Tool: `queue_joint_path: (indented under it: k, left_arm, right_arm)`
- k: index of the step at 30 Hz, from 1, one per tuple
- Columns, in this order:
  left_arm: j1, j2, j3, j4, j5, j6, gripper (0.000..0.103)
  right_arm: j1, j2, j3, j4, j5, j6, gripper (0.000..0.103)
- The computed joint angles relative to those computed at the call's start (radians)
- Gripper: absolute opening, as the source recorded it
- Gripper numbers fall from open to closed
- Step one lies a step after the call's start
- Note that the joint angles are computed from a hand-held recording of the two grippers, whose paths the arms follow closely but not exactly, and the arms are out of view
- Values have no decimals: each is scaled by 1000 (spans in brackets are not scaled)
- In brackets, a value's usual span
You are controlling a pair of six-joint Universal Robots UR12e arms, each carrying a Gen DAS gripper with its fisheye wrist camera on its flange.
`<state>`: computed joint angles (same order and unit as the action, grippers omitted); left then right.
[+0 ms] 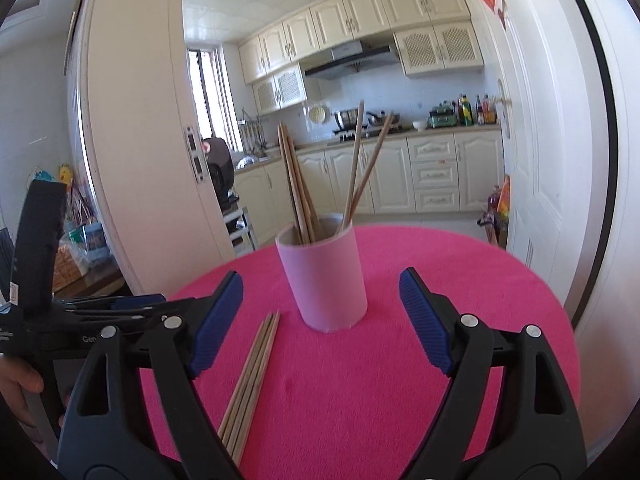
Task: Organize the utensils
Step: 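Lower both grippers to the remaining chopsticks and close on one each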
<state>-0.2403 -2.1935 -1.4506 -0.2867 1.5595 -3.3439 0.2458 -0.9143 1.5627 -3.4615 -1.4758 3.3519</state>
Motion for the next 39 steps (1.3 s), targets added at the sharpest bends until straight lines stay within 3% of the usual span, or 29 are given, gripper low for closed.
queue_joint_path:
  k: [5, 13, 27, 30, 33, 37, 39]
  left_arm:
    - [10, -13, 32, -184, -25, -18, 67]
    - [0, -32, 69, -303, -11, -14, 67]
    - [-14, -51, 129, -397, 43, 9, 67]
    - [-15, -51, 129, -399, 58, 46, 67]
    - [-14, -59, 150, -431, 41, 29, 67]
    - [-36, -76, 178, -458, 118, 73, 67]
    - [-30, -73, 172, -453, 97, 60, 67]
  right_arm:
    - [4, -2, -9, 121, 13, -7, 79]
    - [5, -7, -33, 237, 5, 10, 79]
    - [3, -9, -45, 309, 8, 24, 79]
    - [4, -10, -59, 369, 3, 0, 79]
    - [2, -9, -79, 433, 8, -11, 79]
    - [-2, -7, -111, 537, 25, -9, 79]
    - [-3, -8, -125, 587, 29, -23, 79]
